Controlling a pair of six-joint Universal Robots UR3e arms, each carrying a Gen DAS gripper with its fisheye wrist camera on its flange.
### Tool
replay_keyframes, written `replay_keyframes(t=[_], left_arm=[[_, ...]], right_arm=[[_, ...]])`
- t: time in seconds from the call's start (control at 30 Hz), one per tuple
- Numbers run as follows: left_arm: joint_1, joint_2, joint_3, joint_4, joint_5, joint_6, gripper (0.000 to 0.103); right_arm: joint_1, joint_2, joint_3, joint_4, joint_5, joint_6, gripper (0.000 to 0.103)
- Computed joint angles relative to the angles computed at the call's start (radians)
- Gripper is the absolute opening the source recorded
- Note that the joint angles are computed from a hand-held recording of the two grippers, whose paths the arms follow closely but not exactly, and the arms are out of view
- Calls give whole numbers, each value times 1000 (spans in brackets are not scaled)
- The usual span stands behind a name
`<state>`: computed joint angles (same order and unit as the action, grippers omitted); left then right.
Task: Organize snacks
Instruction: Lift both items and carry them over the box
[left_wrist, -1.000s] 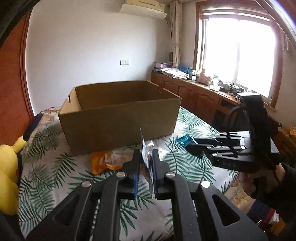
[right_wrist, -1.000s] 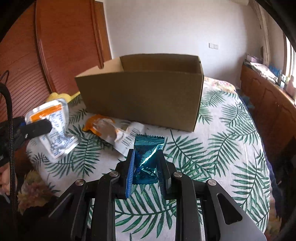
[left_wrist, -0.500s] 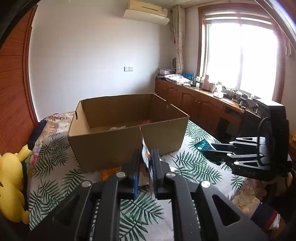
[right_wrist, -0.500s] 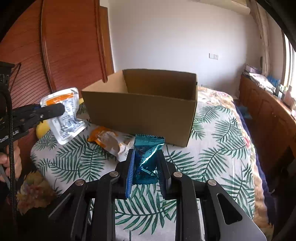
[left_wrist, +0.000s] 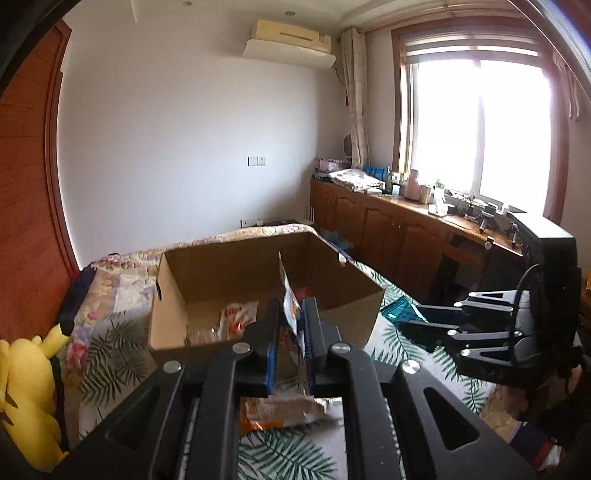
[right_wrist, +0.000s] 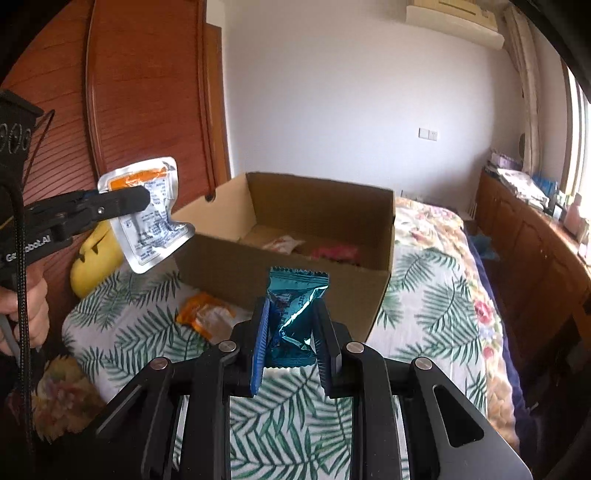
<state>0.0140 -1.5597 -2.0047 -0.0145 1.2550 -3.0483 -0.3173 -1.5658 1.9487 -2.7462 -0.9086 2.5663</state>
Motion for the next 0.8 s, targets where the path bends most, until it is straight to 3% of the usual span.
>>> replay_keyframes(t=[0.8], left_arm=[[-41, -267, 393, -186, 139, 0, 9]], right_arm=[[114, 215, -265, -16, -118, 121, 21]])
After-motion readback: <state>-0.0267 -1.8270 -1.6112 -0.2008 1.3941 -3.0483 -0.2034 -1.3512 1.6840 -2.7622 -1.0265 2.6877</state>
